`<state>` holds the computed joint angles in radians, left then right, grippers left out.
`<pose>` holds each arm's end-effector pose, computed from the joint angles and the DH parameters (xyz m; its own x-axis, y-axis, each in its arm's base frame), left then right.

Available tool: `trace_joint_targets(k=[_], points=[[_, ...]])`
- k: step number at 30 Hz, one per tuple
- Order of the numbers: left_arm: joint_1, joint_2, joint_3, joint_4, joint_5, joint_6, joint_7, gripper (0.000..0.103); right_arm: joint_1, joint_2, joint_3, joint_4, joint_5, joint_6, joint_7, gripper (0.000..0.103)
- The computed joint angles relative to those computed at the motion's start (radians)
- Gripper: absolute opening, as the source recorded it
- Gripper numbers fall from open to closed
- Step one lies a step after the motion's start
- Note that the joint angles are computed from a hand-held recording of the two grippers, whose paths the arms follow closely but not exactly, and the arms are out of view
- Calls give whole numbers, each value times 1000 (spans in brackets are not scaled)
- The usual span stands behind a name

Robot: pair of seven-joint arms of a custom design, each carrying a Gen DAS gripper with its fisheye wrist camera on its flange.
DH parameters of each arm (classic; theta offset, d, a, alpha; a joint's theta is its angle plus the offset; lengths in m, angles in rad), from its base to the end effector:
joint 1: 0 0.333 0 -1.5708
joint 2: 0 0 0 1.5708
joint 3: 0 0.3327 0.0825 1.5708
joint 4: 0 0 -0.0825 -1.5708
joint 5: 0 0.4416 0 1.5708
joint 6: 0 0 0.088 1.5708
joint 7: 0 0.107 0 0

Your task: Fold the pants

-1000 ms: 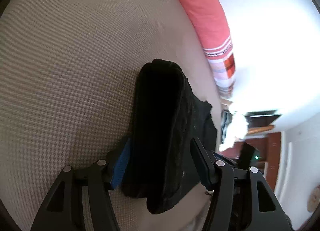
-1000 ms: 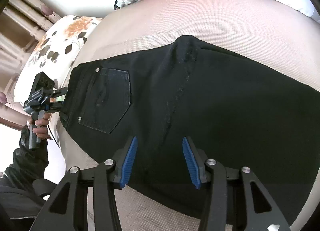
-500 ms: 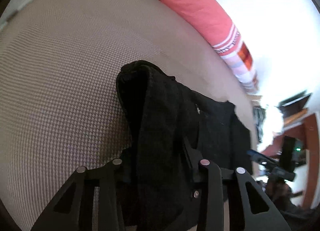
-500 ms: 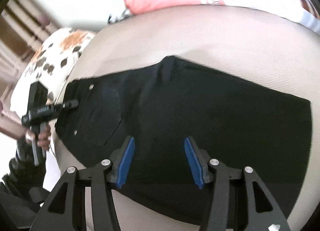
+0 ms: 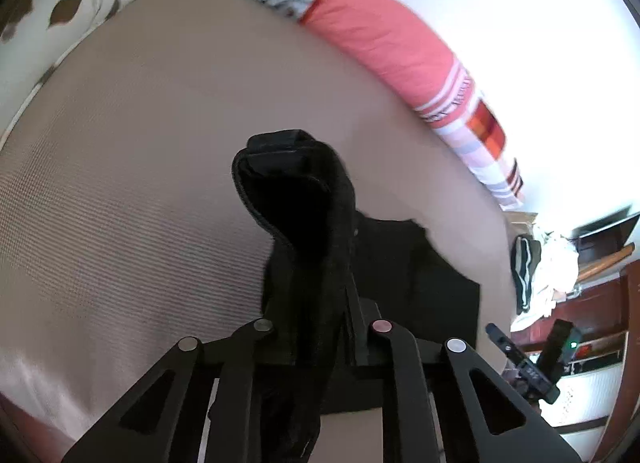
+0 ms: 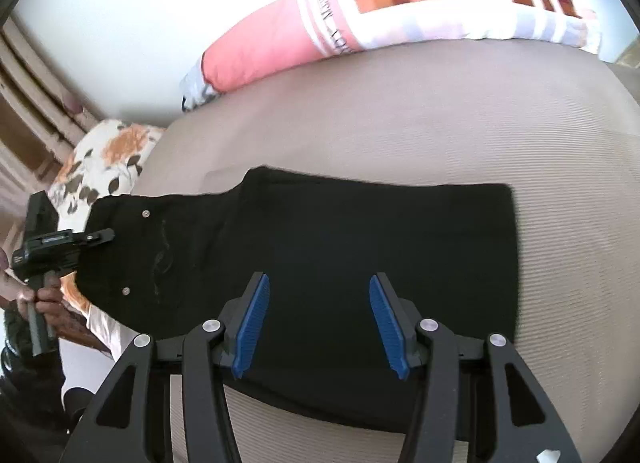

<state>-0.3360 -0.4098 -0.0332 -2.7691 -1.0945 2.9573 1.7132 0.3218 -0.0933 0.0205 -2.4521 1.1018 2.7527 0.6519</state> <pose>0.4135 -0.0953 0.3522 0.3133 -0.7475 0.5857 -0.7836 -0.5519 -0.2852 0.5092 0.1427 0.3363 0.3733 -0.8554 -0.3591 -0.8430 -0.1512 -0.5162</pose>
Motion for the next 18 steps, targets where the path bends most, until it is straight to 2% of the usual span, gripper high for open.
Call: trace_joint_targets(k=[2,6,8,11,12,14,15,16,18], points=[[18,-4,-62,17,64,10,-98,14,-6,-15,-9,-10,17,26,-28,50],[7,37,-124,77,168,37,-231,13,-20,-40,-37,-24,43,53,-80,50],[12,76,-164,115,248,60,-301,13,-26,-53,-60,-30,96,48,-136,51],[-16,153,-179,186,309,75,-364,13,-42,-53,-76,-33,141,48,-167,51],[2,178,-203,210,366,71,-408,13,-48,-52,-79,-34,158,50,-180,51],[75,240,-284,272,564,50,-554,13,-59,-39,-85,-28,233,58,-226,51],[78,277,-296,305,615,53,-592,13,-66,-29,-81,-23,255,66,-232,51],[66,313,-297,335,644,60,-603,13,-77,-16,-70,-19,223,88,-191,51],[27,367,-282,383,643,68,-582,13,-87,-5,-56,-18,173,111,-159,51]])
